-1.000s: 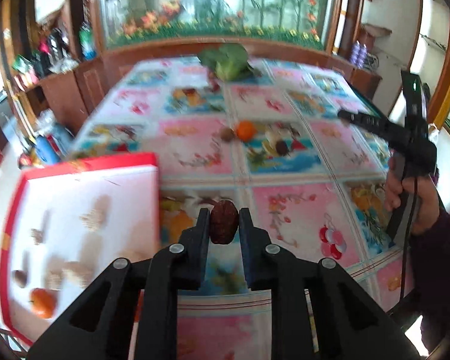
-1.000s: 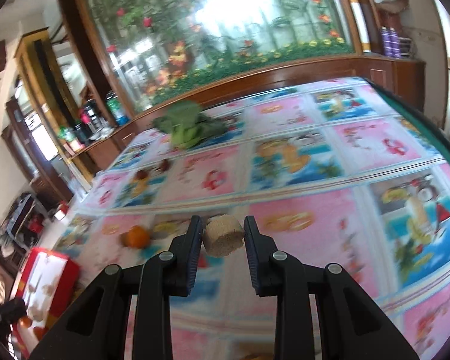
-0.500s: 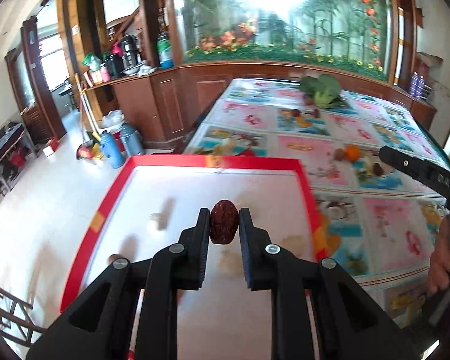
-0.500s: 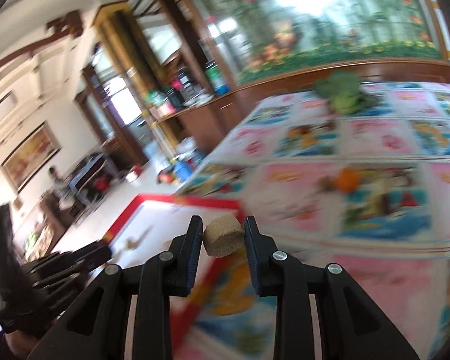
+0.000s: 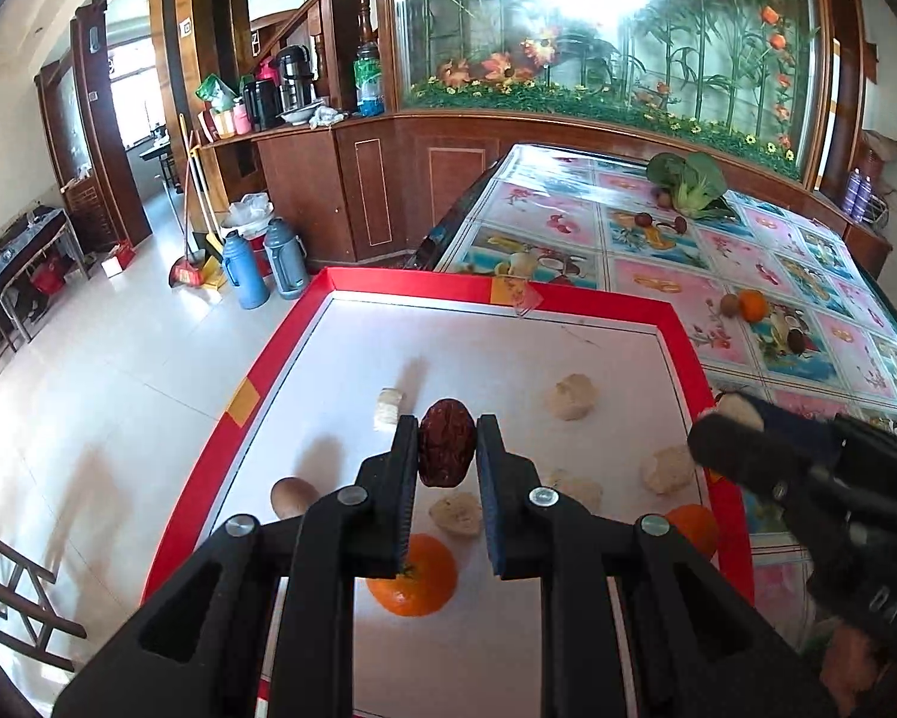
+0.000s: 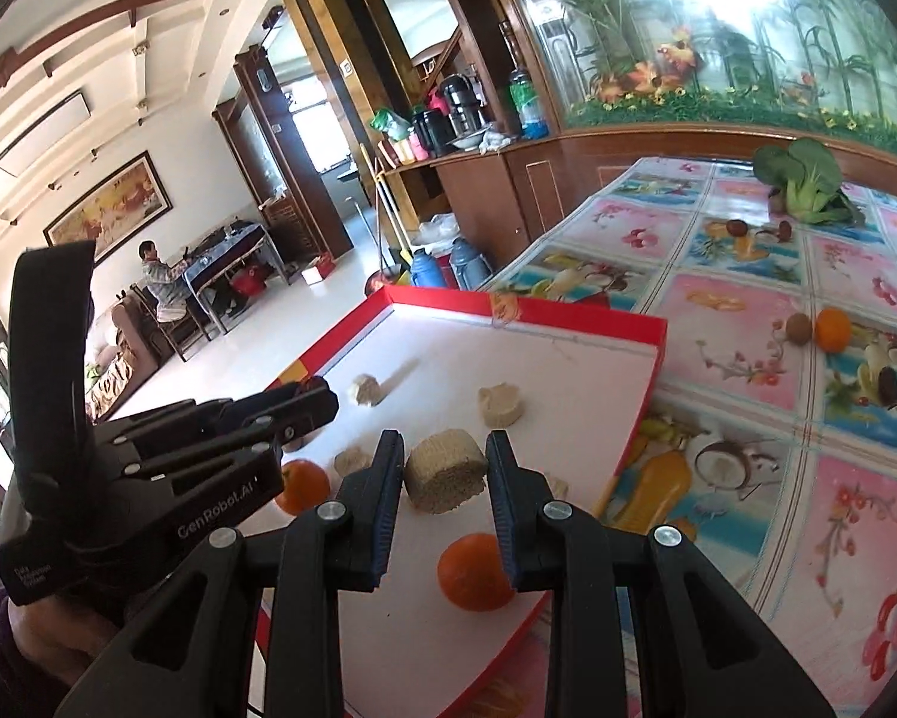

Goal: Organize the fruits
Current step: 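Lower the date and bread chunk into the tray and open both grippers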

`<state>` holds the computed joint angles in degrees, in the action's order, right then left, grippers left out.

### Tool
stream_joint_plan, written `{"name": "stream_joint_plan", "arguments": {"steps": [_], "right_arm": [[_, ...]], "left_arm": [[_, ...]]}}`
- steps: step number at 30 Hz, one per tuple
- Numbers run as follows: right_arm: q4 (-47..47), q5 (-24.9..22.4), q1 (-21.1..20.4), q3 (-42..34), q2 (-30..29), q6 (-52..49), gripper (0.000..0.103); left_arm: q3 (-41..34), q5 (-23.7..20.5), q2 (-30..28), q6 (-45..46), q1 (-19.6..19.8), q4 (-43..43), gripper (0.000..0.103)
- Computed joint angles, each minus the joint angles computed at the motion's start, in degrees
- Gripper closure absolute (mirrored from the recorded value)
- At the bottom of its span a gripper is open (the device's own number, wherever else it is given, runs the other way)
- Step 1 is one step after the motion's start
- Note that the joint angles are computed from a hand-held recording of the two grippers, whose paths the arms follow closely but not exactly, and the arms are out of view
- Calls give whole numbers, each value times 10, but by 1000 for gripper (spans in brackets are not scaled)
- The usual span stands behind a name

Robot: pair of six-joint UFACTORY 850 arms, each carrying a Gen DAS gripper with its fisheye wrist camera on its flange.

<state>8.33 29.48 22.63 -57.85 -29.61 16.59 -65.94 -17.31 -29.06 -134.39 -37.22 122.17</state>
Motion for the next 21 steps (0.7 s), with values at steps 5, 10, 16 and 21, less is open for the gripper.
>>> {"name": "stream_joint_plan", "arguments": {"steps": [5, 10, 16, 21], "right_arm": [[-10, -4, 5, 5, -2, 15, 76], [-32, -8, 12, 6, -4, 21, 76], [-37, -12, 22, 3, -8, -9, 76], [-44, -16, 28, 1, -11, -25, 76]], "left_arm": [[5, -1, 1, -1, 3, -3, 82], [7, -2, 0, 12, 4, -17, 82], [4, 0, -7, 39, 6, -47, 82], [2, 2, -12, 73, 9, -87, 82]]}}
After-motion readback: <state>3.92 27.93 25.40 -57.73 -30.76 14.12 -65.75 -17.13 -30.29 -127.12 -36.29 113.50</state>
